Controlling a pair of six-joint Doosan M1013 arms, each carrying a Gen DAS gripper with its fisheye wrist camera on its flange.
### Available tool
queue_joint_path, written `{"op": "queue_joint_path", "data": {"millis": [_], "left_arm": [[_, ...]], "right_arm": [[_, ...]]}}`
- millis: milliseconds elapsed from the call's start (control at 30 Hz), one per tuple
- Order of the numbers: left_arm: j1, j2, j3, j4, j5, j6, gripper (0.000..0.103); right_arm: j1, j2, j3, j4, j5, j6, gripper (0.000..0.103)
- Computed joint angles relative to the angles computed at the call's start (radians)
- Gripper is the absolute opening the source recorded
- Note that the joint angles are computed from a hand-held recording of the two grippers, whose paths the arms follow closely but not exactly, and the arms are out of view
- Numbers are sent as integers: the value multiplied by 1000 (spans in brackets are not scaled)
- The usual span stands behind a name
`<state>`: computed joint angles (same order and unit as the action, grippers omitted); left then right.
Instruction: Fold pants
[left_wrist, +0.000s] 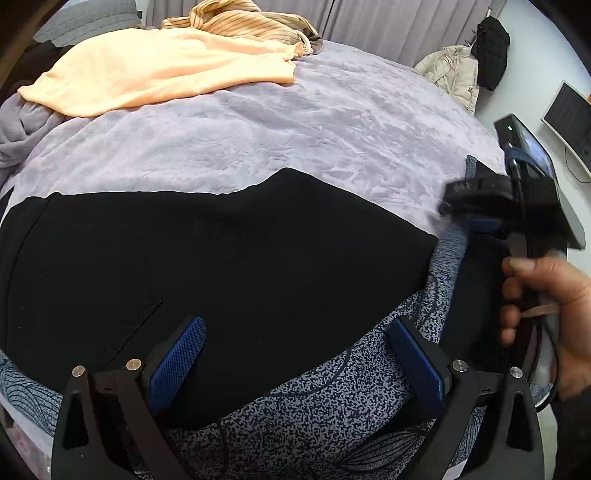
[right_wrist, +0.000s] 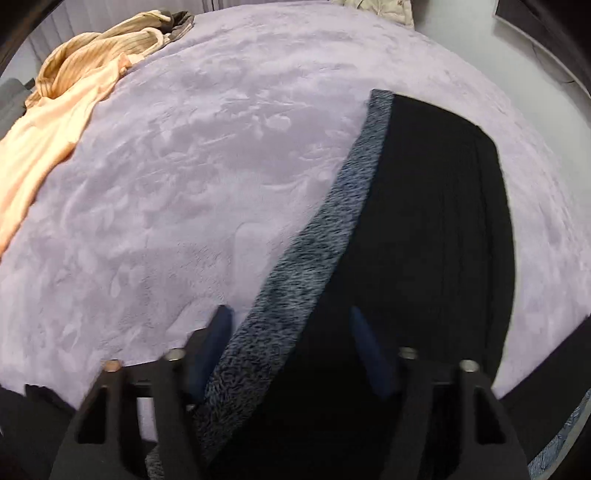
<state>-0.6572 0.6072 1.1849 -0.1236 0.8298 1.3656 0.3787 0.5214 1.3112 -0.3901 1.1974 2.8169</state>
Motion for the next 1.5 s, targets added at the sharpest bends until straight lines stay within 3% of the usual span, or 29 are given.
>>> {"op": "queue_joint_path", "data": {"millis": [67, 100, 200, 333, 433, 533, 633, 700, 833, 933, 1033, 1167, 1233, 1267, 1300, 1367, 1433, 1500], "left_arm": [[2, -2, 2, -7, -2, 2, 100], [4, -4, 2, -20, -6, 7, 100], [7, -9, -2, -63, -13, 39, 100], [-2, -38, 17, -93, -89, 119, 100], [-7, -31, -3, -145, -97, 179, 100], [-15, 12, -71, -183, -12, 206, 100], [-37, 47, -113, -233, 82, 271, 100], [-62, 51, -104, -198, 106, 282, 100], [-111, 22, -40, -2, 12, 247, 100], [-104, 23, -45, -29, 28, 255, 100], [-92, 26, -53, -65, 45, 261, 100], [-96, 30, -63, -33, 60, 243, 100], [-95, 30, -69, -29, 66, 222, 100], [-92, 29, -74, -30, 70, 207, 100], [-89, 25, -74, -30, 64, 191, 100], [-82, 16, -69, -25, 38, 159, 100], [-79, 15, -69, -3, 24, 135, 100], [-81, 31, -90, 42, 66, 103, 100]], "right_arm": [[-10, -61, 78, 13, -104, 44, 7], [-14, -98, 122, 14, -157, 72, 7], [13, -175, 206, -74, -194, 164, 5], [83, -277, 303, -177, -175, 302, 5], [132, -324, 351, -179, -131, 334, 5], [161, -348, 379, -154, -81, 327, 5], [176, -369, 415, -118, -91, 309, 6], [175, -396, 455, -109, -162, 336, 11], [150, -467, 558, -145, -318, 489, 22], [130, -532, 653, -225, -458, 668, 32], [104, -572, 730, -338, -590, 851, 34], [85, -587, 744, -423, -561, 892, 34], [91, -594, 731, -481, -509, 884, 34], [96, -596, 712, -490, -470, 823, 33], [102, -594, 685, -479, -407, 733, 20], [135, -568, 618, -483, -232, 575, 15], [139, -561, 596, -471, -176, 539, 15], [119, -550, 592, -400, -154, 512, 15]]}}
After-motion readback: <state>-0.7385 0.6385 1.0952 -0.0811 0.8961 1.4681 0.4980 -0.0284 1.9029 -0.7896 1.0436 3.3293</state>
